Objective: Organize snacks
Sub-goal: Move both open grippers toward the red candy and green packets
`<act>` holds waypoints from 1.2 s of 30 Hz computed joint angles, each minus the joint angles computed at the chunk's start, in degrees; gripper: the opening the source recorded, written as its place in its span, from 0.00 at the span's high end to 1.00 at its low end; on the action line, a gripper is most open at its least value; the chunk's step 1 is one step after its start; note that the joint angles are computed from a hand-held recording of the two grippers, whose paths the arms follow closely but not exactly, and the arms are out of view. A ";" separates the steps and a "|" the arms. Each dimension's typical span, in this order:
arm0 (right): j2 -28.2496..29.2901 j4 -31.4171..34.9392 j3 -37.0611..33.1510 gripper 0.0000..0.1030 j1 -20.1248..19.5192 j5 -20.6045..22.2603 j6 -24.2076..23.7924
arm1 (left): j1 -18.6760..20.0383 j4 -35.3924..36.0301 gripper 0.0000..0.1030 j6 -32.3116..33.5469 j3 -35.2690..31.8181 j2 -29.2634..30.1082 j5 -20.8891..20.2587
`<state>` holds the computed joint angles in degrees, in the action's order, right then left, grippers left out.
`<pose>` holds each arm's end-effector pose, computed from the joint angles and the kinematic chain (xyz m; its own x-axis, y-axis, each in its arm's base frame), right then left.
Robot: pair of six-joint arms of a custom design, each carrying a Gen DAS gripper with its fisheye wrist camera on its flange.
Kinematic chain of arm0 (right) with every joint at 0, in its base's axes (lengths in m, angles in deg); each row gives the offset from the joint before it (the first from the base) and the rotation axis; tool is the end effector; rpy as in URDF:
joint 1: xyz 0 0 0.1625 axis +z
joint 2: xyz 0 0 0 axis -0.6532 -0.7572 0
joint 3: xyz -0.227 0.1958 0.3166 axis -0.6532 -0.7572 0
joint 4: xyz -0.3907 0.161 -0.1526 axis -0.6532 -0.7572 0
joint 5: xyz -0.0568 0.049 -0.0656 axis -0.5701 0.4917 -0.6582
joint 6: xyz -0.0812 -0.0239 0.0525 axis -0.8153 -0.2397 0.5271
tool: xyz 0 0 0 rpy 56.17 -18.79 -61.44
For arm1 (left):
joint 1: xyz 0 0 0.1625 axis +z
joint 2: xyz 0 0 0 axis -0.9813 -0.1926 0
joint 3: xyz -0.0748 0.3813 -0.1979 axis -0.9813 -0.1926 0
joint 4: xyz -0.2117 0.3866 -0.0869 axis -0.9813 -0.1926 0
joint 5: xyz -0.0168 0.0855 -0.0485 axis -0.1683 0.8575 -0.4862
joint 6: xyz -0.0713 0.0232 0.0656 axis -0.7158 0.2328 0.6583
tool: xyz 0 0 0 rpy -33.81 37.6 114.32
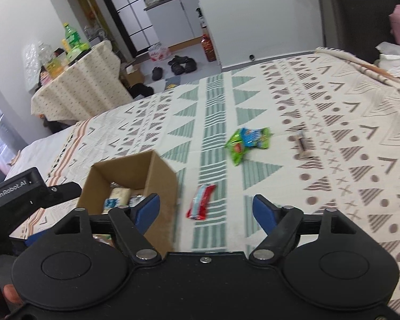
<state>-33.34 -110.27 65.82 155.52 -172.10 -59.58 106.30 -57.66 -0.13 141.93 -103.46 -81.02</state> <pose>0.2582 -0.3873 0.2439 -0.8823 0.0243 0.4700 -0.3064 0.7284 -0.6128 -0.3136 -0.4077 0.1877 -0.8769 -0.3118 -0.3657 0.0961 0.6318 -0.7692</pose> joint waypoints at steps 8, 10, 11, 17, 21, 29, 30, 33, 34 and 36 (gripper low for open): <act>-4.53 -1.16 1.94 0.18 -3.05 0.65 -2.21 | -0.62 -1.52 0.08 3.76 -2.22 4.86 -0.12; -5.54 -1.32 2.25 0.17 -4.01 1.15 -2.90 | -0.67 -2.57 0.08 4.81 -2.75 6.06 -0.55; -6.05 -1.36 2.39 0.17 -4.52 1.44 -3.14 | -0.90 -2.78 0.08 5.37 -2.95 6.80 -0.03; -8.88 -1.84 3.25 0.17 -7.88 3.82 -4.90 | -1.05 -4.91 0.08 10.38 -4.87 11.38 0.18; -10.23 -1.90 3.55 0.17 -10.49 5.77 -5.62 | -0.62 -9.20 0.08 14.14 -5.60 13.98 -0.80; -11.39 -2.43 3.78 0.18 -15.97 10.00 -7.20 | 0.53 -14.00 0.09 18.75 -7.49 19.17 -0.05; -11.49 -2.37 3.75 0.18 -16.75 10.69 -7.44 | 0.77 -14.97 0.10 19.56 -7.70 19.82 -0.17; -10.93 -2.28 3.37 0.23 -18.65 12.06 -8.36 | 1.58 -17.22 0.11 21.73 -8.49 21.64 -0.74; -10.67 -2.36 3.24 0.26 -19.37 12.67 -8.72 | 1.94 -18.47 0.11 22.62 -8.78 22.30 -1.16; -10.04 -2.73 2.92 0.30 -20.73 13.81 -9.65 | 2.58 -20.51 0.11 24.02 -9.26 23.50 -1.48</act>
